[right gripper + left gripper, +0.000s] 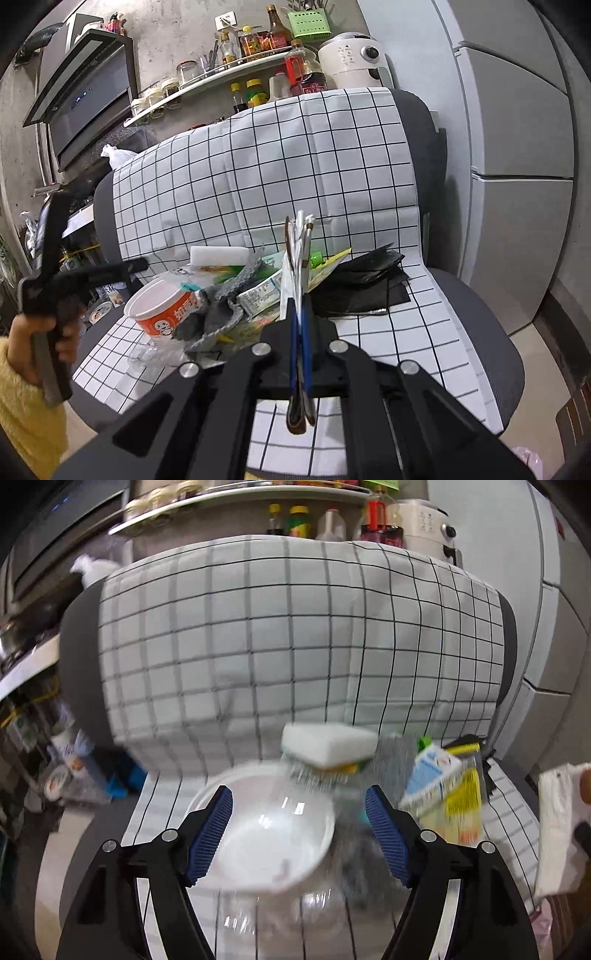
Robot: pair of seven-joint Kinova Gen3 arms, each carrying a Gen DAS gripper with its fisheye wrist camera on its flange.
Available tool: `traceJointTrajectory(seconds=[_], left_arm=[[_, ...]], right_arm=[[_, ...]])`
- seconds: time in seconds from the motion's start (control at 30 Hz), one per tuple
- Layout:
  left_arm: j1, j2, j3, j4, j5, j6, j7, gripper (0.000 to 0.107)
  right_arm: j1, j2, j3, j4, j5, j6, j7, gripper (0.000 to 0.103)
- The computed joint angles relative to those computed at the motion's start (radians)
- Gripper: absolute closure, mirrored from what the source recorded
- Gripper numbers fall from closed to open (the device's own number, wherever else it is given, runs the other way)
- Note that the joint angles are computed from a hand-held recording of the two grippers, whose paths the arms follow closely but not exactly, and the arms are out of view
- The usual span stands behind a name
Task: Collect trash
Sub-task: 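Grasp the white sponge block with the left tool while the right tool lifts the paper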
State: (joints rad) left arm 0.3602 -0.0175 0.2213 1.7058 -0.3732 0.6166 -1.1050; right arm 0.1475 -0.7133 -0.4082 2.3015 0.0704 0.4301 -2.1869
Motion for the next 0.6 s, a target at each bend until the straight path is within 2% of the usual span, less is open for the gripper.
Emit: traceJointTrajectory(seconds=[0.07,0.13,0.37,0.47,0.5,0.6], left_arm=[[0.011,0.059,0.005,-0.054,-0.015,0.013,-0.004,0.035],[0.037,0.117,-0.005,-0.105,-0.033,0.034,-0.012,0.042],[0.126,0.257,-0.083,-0.235,-0.069,0.112,-0.025,0.058],[0.122,0.281,-0.093,-0.261,-0.026,0.126,-0.074,0.074],[0.118,0.288,-0.094,-0.269,-0.01,0.134,-0.094,0.086],[0.117,0.274,-0.105,-0.242,0.014,0.084,-0.12,0.09]], right_arm=[[0.013,0.029,0.005,-0.001,0.008,-0.019,0.004,0.1],[0.02,0.057,0.013,-0.001,0.013,-0.038,0.007,0.1],[0.024,0.127,0.031,0.005,0.027,-0.091,0.013,0.1],[0.017,0.138,0.04,0.008,0.028,-0.096,0.014,0.1],[0.015,0.14,0.043,0.01,0.028,-0.097,0.015,0.1],[0.014,0.132,0.043,0.009,0.028,-0.089,0.013,0.1]])
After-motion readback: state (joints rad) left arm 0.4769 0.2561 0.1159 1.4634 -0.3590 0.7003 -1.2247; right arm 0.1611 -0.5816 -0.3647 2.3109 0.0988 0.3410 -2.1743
